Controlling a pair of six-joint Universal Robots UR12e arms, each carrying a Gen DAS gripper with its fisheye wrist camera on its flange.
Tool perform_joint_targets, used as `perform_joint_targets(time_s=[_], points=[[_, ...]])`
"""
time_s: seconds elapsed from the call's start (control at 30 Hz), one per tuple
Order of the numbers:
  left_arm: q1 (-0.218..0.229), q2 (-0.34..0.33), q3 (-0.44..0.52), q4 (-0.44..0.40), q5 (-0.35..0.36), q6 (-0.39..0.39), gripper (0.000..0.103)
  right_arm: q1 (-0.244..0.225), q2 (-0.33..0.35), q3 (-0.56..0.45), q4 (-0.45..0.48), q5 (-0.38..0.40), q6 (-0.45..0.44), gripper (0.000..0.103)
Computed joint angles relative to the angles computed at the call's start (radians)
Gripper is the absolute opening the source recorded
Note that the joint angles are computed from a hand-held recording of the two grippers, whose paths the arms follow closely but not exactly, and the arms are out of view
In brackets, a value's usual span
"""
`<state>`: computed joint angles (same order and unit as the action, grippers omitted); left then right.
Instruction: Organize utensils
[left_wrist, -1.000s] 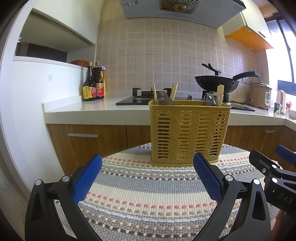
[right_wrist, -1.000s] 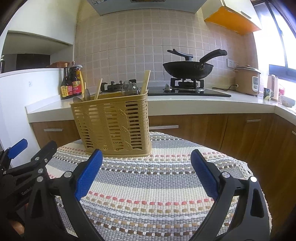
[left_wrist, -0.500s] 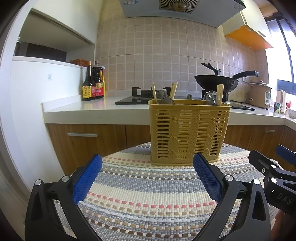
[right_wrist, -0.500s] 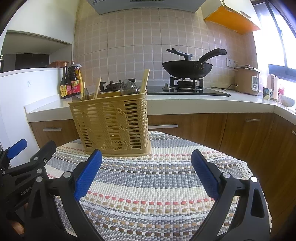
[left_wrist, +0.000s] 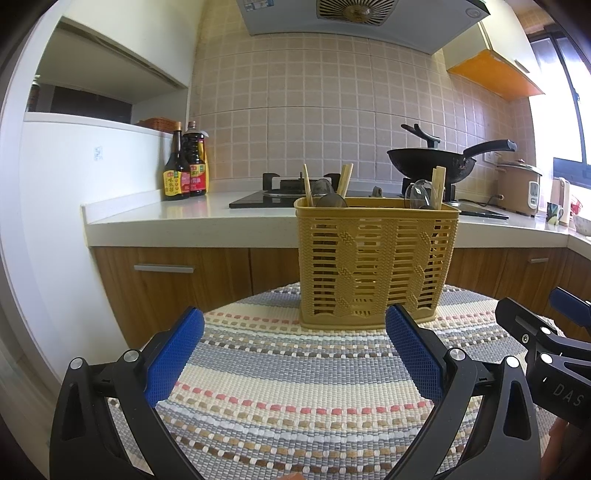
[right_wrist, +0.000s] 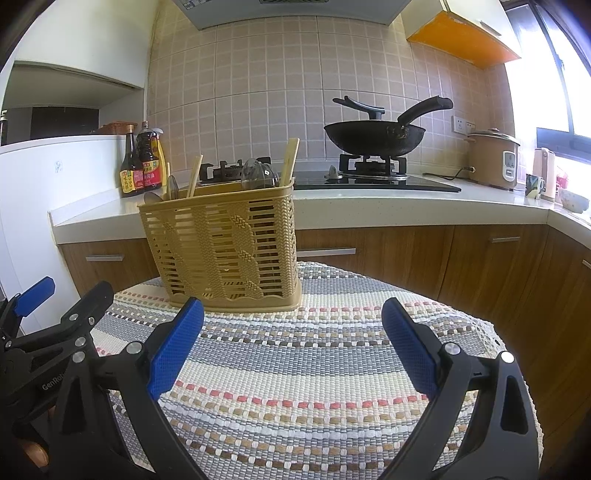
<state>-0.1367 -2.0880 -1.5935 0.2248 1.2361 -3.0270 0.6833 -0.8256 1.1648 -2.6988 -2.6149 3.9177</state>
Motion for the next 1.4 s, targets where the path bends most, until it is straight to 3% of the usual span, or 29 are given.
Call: perform_joint_targets(time_s=[1.4], points=[[-0.001, 0.000, 0.002, -0.014, 0.003, 0.005, 0.095, -0.001, 0.002, -0.009, 0.027, 0.004, 0.014, 0.092]])
